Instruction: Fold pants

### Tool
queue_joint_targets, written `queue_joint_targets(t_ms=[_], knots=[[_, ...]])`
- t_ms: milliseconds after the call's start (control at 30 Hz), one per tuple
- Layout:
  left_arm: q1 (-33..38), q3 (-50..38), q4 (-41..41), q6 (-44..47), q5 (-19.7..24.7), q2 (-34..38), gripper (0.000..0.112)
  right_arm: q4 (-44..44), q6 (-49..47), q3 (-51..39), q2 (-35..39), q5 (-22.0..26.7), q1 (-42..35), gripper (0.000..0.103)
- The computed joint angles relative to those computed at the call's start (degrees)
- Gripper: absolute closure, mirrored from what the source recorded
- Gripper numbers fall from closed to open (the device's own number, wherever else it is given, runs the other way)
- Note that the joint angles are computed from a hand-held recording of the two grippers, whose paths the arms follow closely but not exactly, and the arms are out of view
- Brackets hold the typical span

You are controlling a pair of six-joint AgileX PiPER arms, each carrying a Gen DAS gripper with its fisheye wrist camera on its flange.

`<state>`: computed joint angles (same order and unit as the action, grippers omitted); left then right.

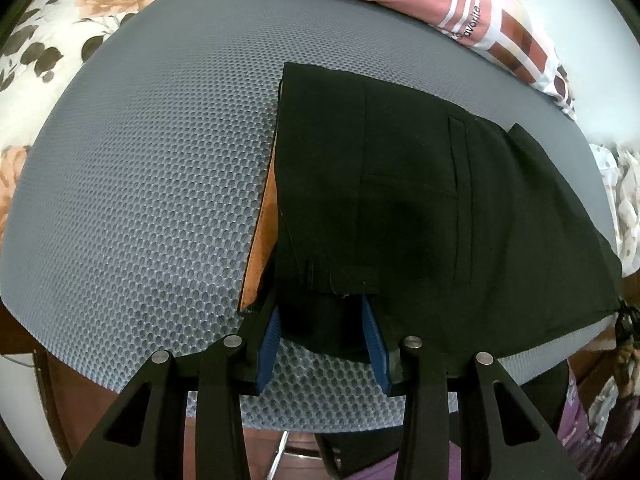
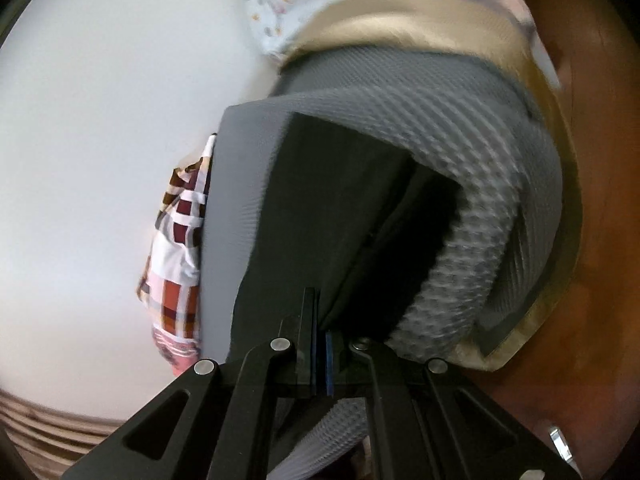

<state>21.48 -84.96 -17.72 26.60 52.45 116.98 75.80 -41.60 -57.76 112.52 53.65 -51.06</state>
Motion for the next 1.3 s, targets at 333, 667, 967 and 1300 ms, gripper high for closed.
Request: queue_joint_targets(t_ms=[333,667,967,1300], knots=[[-0.35,-1.12,0.53,0.54,0.57,0.68,0.069,4.58,-2.81,4.28,0.64,9.36,-8.92,0.086],[-4.65,4.69,3.07,1.31,-6.11,-1.76,0.033,4.93,-2.29,13.16,-10.21,11.58,7.37,0.056],[-0.83,9.44,-6.04,6.23,-9.01,-6.43,0.033,10.81,0.11,10.15,-3.58,7.61,32.38,0.057],[1.20,15.88,-24.75,18.21,-4.05,-15.76,0.033,15.15,1.99,10.48,-6.42,-1.73,40.78,0.053]])
